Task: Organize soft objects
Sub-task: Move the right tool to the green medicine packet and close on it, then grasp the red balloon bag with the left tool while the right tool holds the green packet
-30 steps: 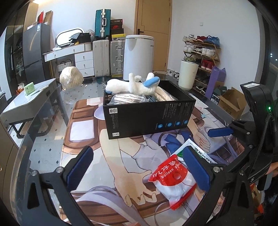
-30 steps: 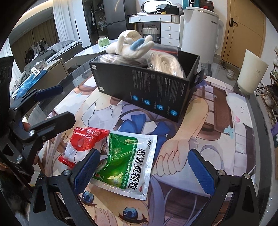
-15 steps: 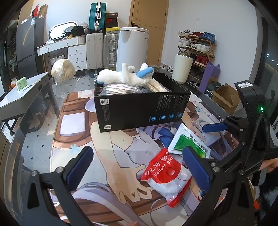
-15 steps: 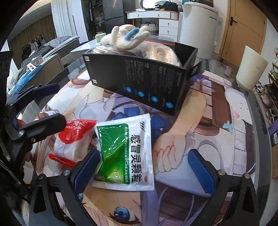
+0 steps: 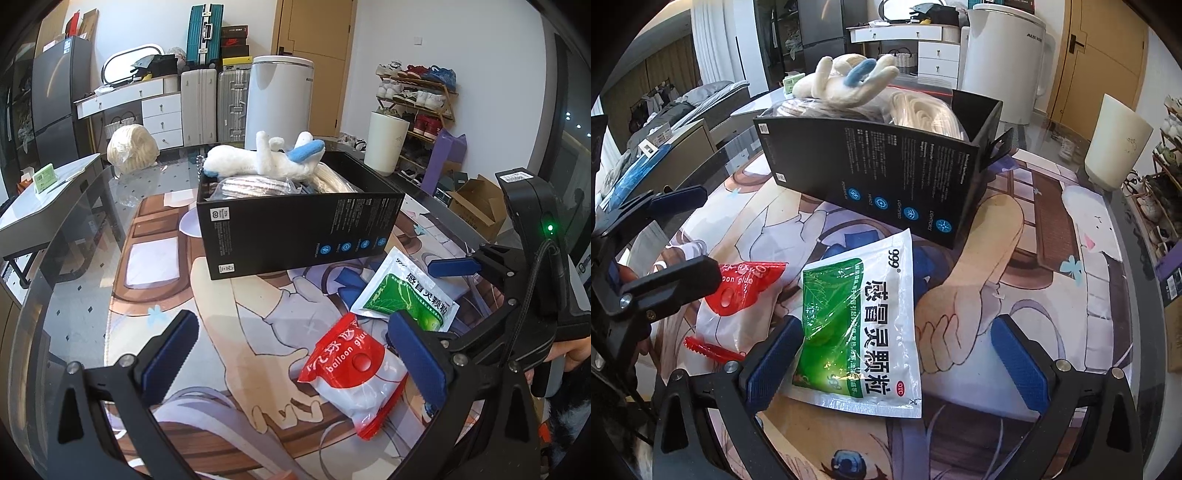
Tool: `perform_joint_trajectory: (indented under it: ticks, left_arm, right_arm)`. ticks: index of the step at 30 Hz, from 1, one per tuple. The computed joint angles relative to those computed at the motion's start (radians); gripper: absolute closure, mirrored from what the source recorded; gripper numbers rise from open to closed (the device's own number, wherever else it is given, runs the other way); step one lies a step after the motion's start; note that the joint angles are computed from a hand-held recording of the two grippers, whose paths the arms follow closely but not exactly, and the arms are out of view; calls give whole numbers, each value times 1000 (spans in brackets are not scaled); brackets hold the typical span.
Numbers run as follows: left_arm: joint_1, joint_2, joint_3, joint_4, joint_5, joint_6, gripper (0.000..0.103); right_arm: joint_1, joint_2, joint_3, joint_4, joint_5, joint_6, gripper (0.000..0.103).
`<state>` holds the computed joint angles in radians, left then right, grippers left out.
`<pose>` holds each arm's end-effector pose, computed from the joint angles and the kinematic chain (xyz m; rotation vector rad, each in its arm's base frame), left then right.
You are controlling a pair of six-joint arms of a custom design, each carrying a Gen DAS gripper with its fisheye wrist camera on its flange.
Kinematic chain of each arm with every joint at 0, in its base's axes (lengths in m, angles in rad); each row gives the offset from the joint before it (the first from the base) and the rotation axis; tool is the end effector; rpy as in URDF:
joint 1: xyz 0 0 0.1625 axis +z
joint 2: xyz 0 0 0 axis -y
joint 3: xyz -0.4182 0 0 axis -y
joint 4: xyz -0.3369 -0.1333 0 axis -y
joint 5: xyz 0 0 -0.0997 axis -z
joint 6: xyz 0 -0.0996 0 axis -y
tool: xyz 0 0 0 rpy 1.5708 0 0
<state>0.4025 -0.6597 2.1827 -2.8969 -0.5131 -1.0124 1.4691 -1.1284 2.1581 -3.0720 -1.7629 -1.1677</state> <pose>-0.3138 -0.3728 0.0148 0.3077 2.2554 -1.0739 0.0644 -0.4949 0.2099 1.3117 -2.3457 0.3662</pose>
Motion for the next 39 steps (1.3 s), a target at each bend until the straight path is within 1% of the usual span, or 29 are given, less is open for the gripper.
perform_joint_trajectory:
  ticks: [2, 3, 4, 5, 7, 9, 10, 11, 15, 19, 21, 23, 25, 34, 39]
  left_arm:
    - [2, -1, -1, -1, -4, 4, 0]
    - [2, -2, -1, 1, -5, 6, 0]
    - [3, -2, -1, -1, -8, 8, 0]
    - [4, -2, -1, -6, -9, 12, 0]
    - [5, -3, -1, -5, -10, 12, 0]
    - [6, -3, -2, 0, -10, 11, 0]
    - [6, -4, -4, 4, -11, 11, 0]
    - [6, -4, -4, 6, -12, 11, 0]
    - [9, -5, -8, 16, -16, 13, 0]
    - [6, -11, -19, 66, -20, -10, 0]
    - [5, -15, -26, 93, -35, -19, 0]
    - [4, -11, -29, 94, -58, -15, 0]
    - [2, -5, -33, 100, -73, -15, 0]
    - [6, 23, -29, -9, -117, 42, 0]
    - [16, 31, -36, -27, -138, 40, 0]
  right_arm:
    - [-1, 0, -1, -2, 4, 1, 1]
    - [-2, 0, 2, -8, 10, -1, 4]
    - [-2, 0, 3, -13, 13, -3, 10]
    - [-3, -3, 6, -15, 19, -7, 13]
    - [-5, -12, 6, -5, 31, -14, 30]
    - [-8, -22, 3, 14, 42, -13, 36]
    - [-9, -24, 2, 19, 45, -14, 42]
    - [-10, -27, 2, 20, 48, -18, 43]
    - [-13, -36, 1, 33, 57, -17, 46]
    - [-17, -39, 2, 39, 65, -23, 49]
    - [-19, -43, 0, 50, 73, -24, 51]
    - [-21, -46, -1, 57, 79, -30, 54]
    - [-23, -48, 0, 63, 83, -32, 54]
    - [-23, -48, -1, 64, 84, -30, 54]
    - [-22, -48, 0, 64, 83, -29, 54]
